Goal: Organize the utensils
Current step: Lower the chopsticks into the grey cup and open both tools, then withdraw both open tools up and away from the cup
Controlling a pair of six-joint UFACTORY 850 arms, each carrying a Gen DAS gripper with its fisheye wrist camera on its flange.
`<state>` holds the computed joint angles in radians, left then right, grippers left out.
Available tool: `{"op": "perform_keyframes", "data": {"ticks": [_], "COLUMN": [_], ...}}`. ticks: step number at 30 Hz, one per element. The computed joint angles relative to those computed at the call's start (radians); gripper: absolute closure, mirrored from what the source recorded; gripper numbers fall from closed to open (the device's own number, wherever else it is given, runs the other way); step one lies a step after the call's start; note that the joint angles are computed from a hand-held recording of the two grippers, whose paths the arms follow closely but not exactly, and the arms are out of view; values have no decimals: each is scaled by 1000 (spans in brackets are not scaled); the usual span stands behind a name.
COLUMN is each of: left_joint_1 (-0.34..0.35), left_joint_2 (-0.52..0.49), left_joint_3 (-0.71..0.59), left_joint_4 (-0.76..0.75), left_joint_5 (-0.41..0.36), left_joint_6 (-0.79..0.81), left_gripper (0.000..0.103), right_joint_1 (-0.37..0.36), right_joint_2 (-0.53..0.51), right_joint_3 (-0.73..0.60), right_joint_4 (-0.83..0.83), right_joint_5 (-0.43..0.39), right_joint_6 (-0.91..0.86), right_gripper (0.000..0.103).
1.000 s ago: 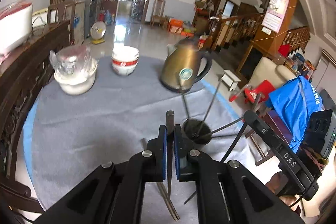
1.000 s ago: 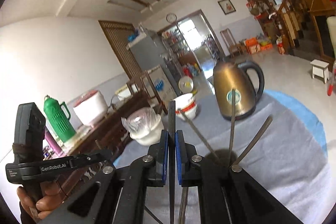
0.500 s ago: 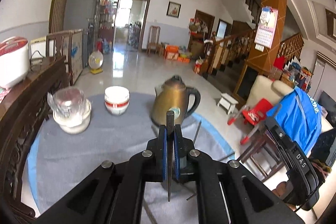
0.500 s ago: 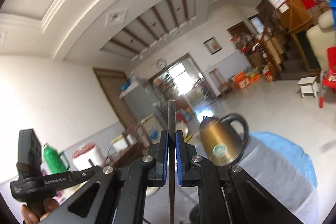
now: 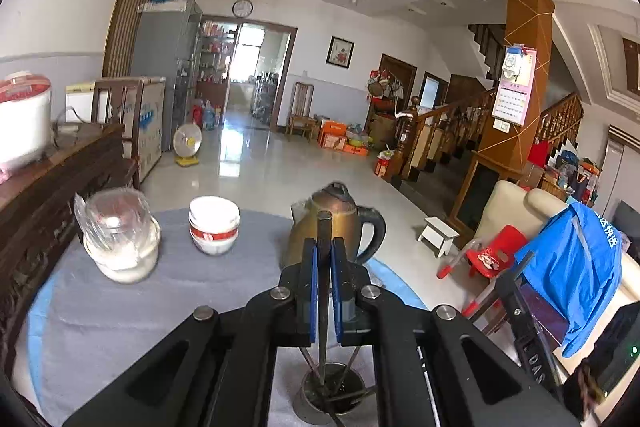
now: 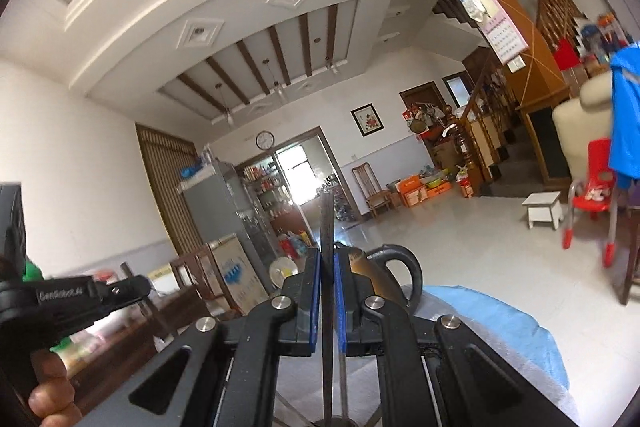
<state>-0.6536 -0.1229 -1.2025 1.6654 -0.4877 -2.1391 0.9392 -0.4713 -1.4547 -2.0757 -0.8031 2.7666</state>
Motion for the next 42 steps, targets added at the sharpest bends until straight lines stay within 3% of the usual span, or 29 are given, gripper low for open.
{"op": "perform_keyframes", "data": {"ticks": [9, 19, 21, 22, 23, 25, 26, 28, 29, 30, 35, 42], "left_joint_1": [28, 37, 38, 36, 32, 23, 19, 10, 2, -5, -52, -141], "left_joint_2": [-59, -14, 12, 24, 38, 67, 77, 98, 115, 126, 175, 192], "left_joint_3": [4, 70, 98, 111, 127, 159, 171, 190, 207, 217, 273, 299], "left_joint_4": [-92, -214, -227, -230, -219, -174, -172, -186, -199, -211, -281, -406], "left_joint_5": [57, 131, 148, 149, 143, 117, 105, 88, 69, 55, -49, -206], "left_joint_6": [40, 187, 201, 201, 185, 133, 131, 142, 147, 153, 194, 301], "left_gripper": [96, 95, 92, 84, 72, 62, 57, 52, 50, 49, 38, 31], "right_joint_1": [5, -4, -5, -4, -4, 0, 1, 12, 19, 30, 68, 101], "right_joint_2": [-40, -7, 7, 15, 21, 40, 52, 74, 86, 97, 158, 213], "right_joint_3": [-26, 26, 42, 51, 56, 80, 93, 121, 134, 147, 220, 282], "right_joint_4": [15, 24, 28, 36, 43, 45, 49, 50, 53, 51, 88, 161], "right_joint_5": [93, 218, 243, 251, 256, 256, 252, 227, 208, 179, 72, 43], "right_joint_6": [-51, -24, -11, -4, -2, 17, 22, 43, 54, 70, 53, 33], "right_gripper": [95, 92, 92, 92, 92, 89, 83, 65, 43, 35, 35, 35]}}
